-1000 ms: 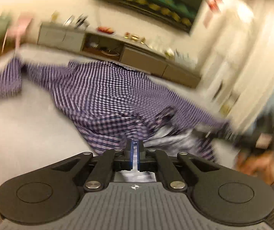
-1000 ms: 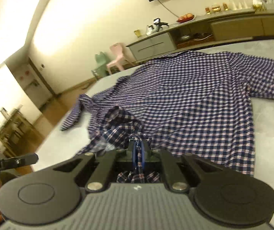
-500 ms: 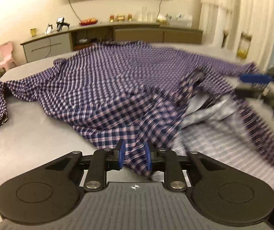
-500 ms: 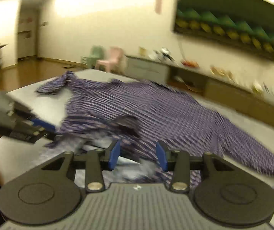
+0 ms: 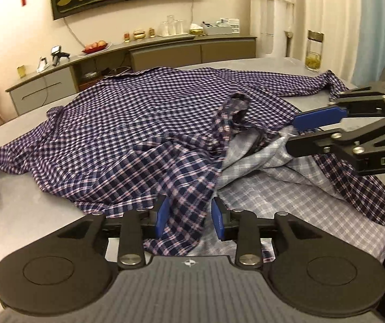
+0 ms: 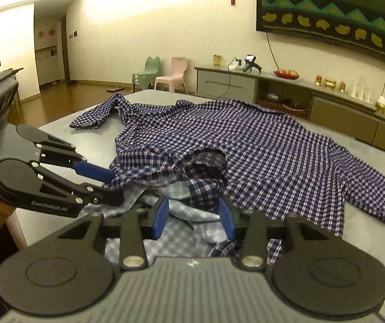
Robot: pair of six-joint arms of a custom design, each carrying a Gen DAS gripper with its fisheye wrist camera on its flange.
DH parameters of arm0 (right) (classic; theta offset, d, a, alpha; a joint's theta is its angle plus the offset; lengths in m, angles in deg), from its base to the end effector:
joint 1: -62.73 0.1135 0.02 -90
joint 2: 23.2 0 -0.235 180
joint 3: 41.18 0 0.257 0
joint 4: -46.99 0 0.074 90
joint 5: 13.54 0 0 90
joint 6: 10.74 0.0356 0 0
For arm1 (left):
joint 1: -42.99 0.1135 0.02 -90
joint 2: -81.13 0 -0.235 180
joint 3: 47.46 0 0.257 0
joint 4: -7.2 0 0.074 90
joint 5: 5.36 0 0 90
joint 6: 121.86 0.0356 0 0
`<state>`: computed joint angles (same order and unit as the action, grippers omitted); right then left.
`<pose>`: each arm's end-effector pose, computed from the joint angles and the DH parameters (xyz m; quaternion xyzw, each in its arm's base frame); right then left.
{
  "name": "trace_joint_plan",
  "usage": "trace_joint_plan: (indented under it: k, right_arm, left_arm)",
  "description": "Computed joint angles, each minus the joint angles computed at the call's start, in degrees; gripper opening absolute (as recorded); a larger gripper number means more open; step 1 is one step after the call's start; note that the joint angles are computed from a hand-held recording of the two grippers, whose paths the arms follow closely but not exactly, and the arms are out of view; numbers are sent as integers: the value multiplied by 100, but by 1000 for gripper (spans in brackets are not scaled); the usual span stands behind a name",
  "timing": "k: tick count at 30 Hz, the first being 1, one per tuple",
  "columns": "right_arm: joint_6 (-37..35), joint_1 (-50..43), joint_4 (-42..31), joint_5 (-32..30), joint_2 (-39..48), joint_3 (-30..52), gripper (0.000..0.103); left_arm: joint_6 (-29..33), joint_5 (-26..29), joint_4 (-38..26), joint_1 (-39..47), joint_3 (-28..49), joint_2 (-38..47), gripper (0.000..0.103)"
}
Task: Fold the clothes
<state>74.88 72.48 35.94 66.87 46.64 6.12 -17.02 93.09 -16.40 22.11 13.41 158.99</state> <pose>0.2624 0.0511 0.1752 -0.1472 0.8667 0.0956 0.4670 0.2778 -0.1116 0.1971 0.3072 0.8529 -0.0888 0.4127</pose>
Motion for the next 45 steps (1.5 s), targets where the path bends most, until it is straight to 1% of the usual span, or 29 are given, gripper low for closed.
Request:
trace_joint_plan:
  k: [1, 3, 4, 5, 6, 7, 8, 10, 11, 13, 15, 17, 19, 22, 24, 25, 26, 28, 30, 32, 33, 36, 38, 40, 41, 42, 43, 44, 45]
  right_arm:
    - [12, 33, -4, 18, 33, 21, 41]
    - [-7, 67, -36, -2, 32, 39, 41]
    - [-16, 84, -47, -17, 41, 51, 41]
    - [-26, 99, -61, -31, 53, 67, 41]
    - [-43, 91, -67, -64, 62, 69, 41]
    - [-59, 81, -96, -119, 63, 73, 41]
    - [-92, 49, -171, -253, 67, 97, 41]
    - [-292, -77, -569, -813, 158, 259, 40]
    - [-414, -121, -762, -1077, 231, 339, 40]
    - [-593, -52, -948, -1310, 383, 414, 40]
    - [-730, 63, -1022, -1267, 442, 412, 44]
    - [-809, 213, -1026, -901, 469, 399, 47]
    - [-842, 314, -967, -542, 477, 364, 50]
    - [-844, 365, -831, -345, 318, 214, 53]
    - [-883, 420, -765, -436, 67, 41, 54]
    - [-919, 457, -769, -489, -68, -35, 57]
    - [-961, 523, -800, -462, -172, -88, 59]
    - [-1022, 650, -852, -252, -311, -175, 60]
    - [-1031, 656, -910, -131, -324, -189, 60]
    - [-1029, 622, -966, -173, -368, -200, 60]
    - [-1035, 631, -991, -201, -448, -236, 60]
    - [-1235, 732, -1156, -451, -689, -318, 60]
    - [-1506, 933, -1358, -626, -697, -240, 60]
    - [-1963, 1149, -1614, -777, -726, -221, 60]
    - [-2227, 1257, -1716, -814, -835, -289, 62]
    - [-2446, 1394, -1794, -799, -963, -373, 65]
    - [-2534, 1621, -1761, -587, -1162, -544, 75]
    - [-2574, 1933, -1615, -171, -1368, -794, 84]
    - [-2608, 2268, -1481, 265, -1555, -1029, 87]
  left_arm:
    - [32, -93, 21, -66, -11, 9, 40]
    - [79, -278, 67, -171, -20, 57, 40]
    - [10, -350, 59, -170, 0, 95, 38]
    - [-149, -277, -18, -89, 63, 128, 33]
    - [-329, -81, -132, 55, 167, 191, 16]
    - [-500, 85, -258, 187, 271, 237, 3]
    - [-685, 203, -416, 300, 363, 232, 3]
    - [-1152, 494, -824, 526, 541, 105, 1]
    - [-1468, 637, -1095, 621, 625, -27, 0]
    - [-2091, 1094, -1818, 845, 865, -442, 0]
    - [-2619, 1601, -2578, 1098, 1210, -818, 0]
    - [-2900, 1916, -3310, 1246, 1597, -1191, 0]
    - [-2884, 1851, -3810, 1195, 1860, -1559, 0]
    - [-3055, 1832, -4241, 1200, 2089, -1699, 0]
    - [-3372, 2010, -4405, 1309, 2046, -1853, 0]
    - [-3496, 1994, -4477, 1356, 1969, -1991, 0]
    - [-3560, 1896, -4531, 1397, 1893, -2099, 0]
    - [-3732, 1595, -4748, 1538, 1571, -2221, 0]
    - [-3687, 1191, -4973, 1666, 1152, -2197, 0]
    - [-3506, 1031, -5106, 1768, 837, -2129, 0]
    - [-3464, 924, -5073, 1642, 696, -2272, 0]
    - [-3138, 683, -4891, 830, 447, -2729, 0]
    - [-2659, 621, -4771, 48, 380, -2889, 0]
    - [-2015, 525, -4602, -636, 220, -2924, 5]
    - [-1768, 293, -4501, -1013, 130, -2923, 5]
    - [-1529, -121, -4371, -1374, 12, -2895, 5]
    - [-1222, -495, -4230, -1639, -116, -2820, 5]
    - [-972, -788, -4091, -1808, -243, -2738, 5]
    - [-793, -985, -3937, -1869, -367, -2649, 5]
